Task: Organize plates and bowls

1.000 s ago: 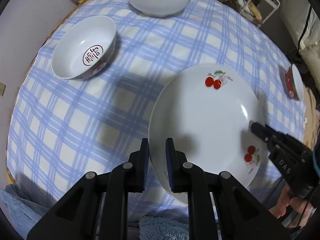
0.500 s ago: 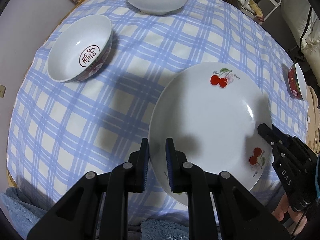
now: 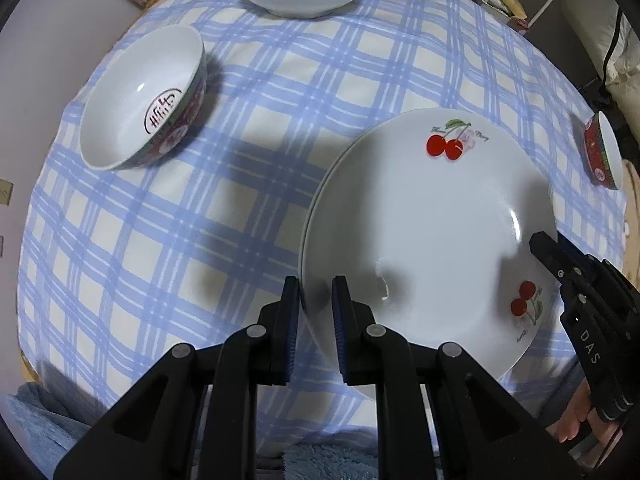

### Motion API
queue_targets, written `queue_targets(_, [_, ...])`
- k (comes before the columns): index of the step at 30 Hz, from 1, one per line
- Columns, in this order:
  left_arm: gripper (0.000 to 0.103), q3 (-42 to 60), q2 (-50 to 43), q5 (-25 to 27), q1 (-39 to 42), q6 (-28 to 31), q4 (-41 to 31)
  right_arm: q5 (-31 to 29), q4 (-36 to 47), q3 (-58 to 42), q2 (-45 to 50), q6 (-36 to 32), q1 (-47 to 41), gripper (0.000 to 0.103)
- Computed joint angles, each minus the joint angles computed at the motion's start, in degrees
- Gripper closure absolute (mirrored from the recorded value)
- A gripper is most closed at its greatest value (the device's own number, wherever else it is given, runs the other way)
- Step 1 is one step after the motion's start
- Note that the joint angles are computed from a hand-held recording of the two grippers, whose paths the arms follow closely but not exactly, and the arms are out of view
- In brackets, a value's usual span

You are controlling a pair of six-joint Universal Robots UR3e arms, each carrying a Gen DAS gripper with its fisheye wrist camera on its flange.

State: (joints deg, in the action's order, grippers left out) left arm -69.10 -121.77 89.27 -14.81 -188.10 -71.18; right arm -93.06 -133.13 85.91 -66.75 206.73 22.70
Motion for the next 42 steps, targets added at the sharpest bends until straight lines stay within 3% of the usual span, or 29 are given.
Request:
queue_targets(20, [0.085, -3.1, 3.5, 1.7, 0.0, 0.2, 2.3, 3.5, -2.6, 3.2, -1.2, 2.5, -1.9, 0.084])
queue_targets(23, [0.084, -4.1, 5.1, 4.1, -0.8, -0.3, 3.7, 4.2, -3.0, 3.2, -1.3, 2.7, -2.2, 0.079])
queue_targets(25, [0.083, -4.2, 5.8, 5.8, -1.2, -0.3, 4.2, 4.0, -3.4, 3.2, -1.5, 2.6, -2.3, 0.072])
queue_targets(26, [0.082, -4.4, 6.3, 6.4, -1.1, -0.3, 4.4, 3.6, -3.6, 3.0, -1.6, 2.7, -2.3, 0.063])
queue_targets(27, [0.080, -4.6, 6.7, 6.6, -0.9, -0.4, 4.7, 3.4, -3.9, 2.9, -1.6, 2.8, -2.4, 0.055])
queue_targets(31, [0.066, -3.4, 6.8, 7.5, -0.1, -0.6, 4.8, 4.0, -5.6, 1.8, -1.2, 3.1, -3.3, 0.042])
queue_targets(33, [0.051, -2.2, 6.6, 7.6, 0.5, -0.1, 4.8, 4.2, -4.7, -0.9, 0.2, 2.6, -3.7, 0.034])
queue_targets(34, [0.049, -1.0, 6.3, 8.0, 0.6, 0.3, 4.5, 4.2, -3.8, -2.3, 1.0, 2.5, -3.8, 0.034])
queue_targets(37, [0.027, 4.3, 3.9, 8.5, 1.1, 1.1, 2.2, 4.4, 0.1, -9.0, 4.3, 1.1, -4.0, 0.033])
queue_targets(40, [0.024, 9.9, 1.5, 7.6, 2.8, 1.6, 0.2, 4.8, 3.0, -16.8, 8.3, -0.3, -4.3, 0.028])
queue_targets(42, [0.023, 14.9, -1.0, 7.1, 3.8, 1.9, -2.3, 5.7, 4.0, -20.8, 10.4, -0.7, -4.8, 0.017])
